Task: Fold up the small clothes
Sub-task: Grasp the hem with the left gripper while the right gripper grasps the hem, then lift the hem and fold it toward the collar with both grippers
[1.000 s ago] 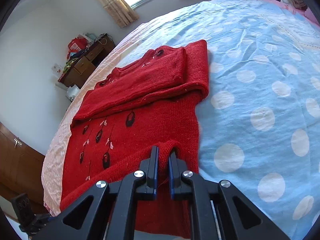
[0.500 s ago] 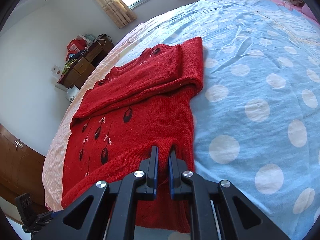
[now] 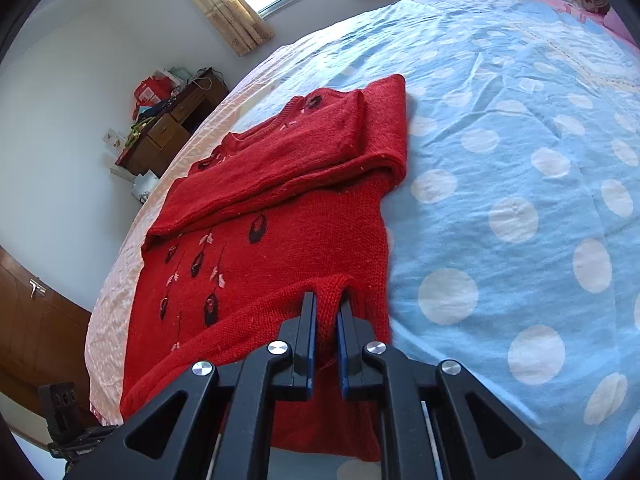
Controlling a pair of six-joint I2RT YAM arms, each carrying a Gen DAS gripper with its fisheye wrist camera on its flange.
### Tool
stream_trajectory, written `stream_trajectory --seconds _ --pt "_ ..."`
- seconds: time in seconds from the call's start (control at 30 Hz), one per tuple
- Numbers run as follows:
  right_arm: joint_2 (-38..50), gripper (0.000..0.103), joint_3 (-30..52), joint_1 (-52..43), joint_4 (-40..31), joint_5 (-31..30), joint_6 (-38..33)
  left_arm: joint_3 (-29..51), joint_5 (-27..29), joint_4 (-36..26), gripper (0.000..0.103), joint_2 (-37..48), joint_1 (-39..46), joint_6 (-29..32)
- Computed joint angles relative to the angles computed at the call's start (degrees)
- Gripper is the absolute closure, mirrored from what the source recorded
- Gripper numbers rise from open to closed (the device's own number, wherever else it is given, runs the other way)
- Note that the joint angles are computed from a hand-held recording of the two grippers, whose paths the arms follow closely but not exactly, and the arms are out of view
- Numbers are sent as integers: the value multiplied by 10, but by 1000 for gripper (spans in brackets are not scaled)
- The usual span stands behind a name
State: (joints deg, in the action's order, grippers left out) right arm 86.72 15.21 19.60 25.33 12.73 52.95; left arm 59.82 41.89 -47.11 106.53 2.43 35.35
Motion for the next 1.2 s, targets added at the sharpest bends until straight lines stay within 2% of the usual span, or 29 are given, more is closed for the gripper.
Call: stream_trajectory --seconds 0.1,0.17,0.27,0.3,0.37,0.47,0.57,0.63,0.67,0.7,0.73,0.77,0.8,0.87,0.97,1.1,1.2 --pt "-31 95 5 -24 -21 -22 -15 71 39 -57 95 10 -9 -2" --pt "-28 95 16 -57 -23 -50 -21 113 59 -68 95 21 -18 -18" --pt "9 95 37 -91 -13 -71 -35 224 78 -63 95 81 -38 -102" --pt "36 95 46 -105 1 -81 -34 245 74 -47 95 96 -43 -128" --pt "73 95 54 -121 25 -95 -28 300 25 1 96 137 -63 -190" --pt "91 95 53 -124 54 -95 -22 367 -22 22 97 189 -80 -211" --pt "78 94 43 -133 56 -104 -19 406 -27 11 96 218 -81 -191" --pt "45 81 21 -139 54 -100 -9 393 -19 11 89 210 -74 -167" --pt "23 76 2 -139 64 -90 -6 381 -22 20 77 200 -74 -162" --pt "-7 66 -25 -138 82 -74 -2 345 -28 53 53 174 -66 -150" --pt "-33 56 -46 -135 94 -57 2 337 -26 70 40 167 -60 -148" --pt "-60 54 -66 -131 101 -38 7 301 -12 107 21 144 -46 -139" --pt "-92 54 -88 -121 105 -16 12 275 -2 138 17 130 -35 -139" --pt "-127 54 -99 -100 77 17 15 256 -2 169 17 121 -24 -137" --pt "-154 54 -76 -24 -36 106 19 242 -39 189 17 117 -24 -120" --pt "-138 54 -49 36 -112 150 25 211 -93 178 17 103 -26 -12" --pt "-133 54 -55 58 -118 158 37 158 -114 186 17 68 -42 86"
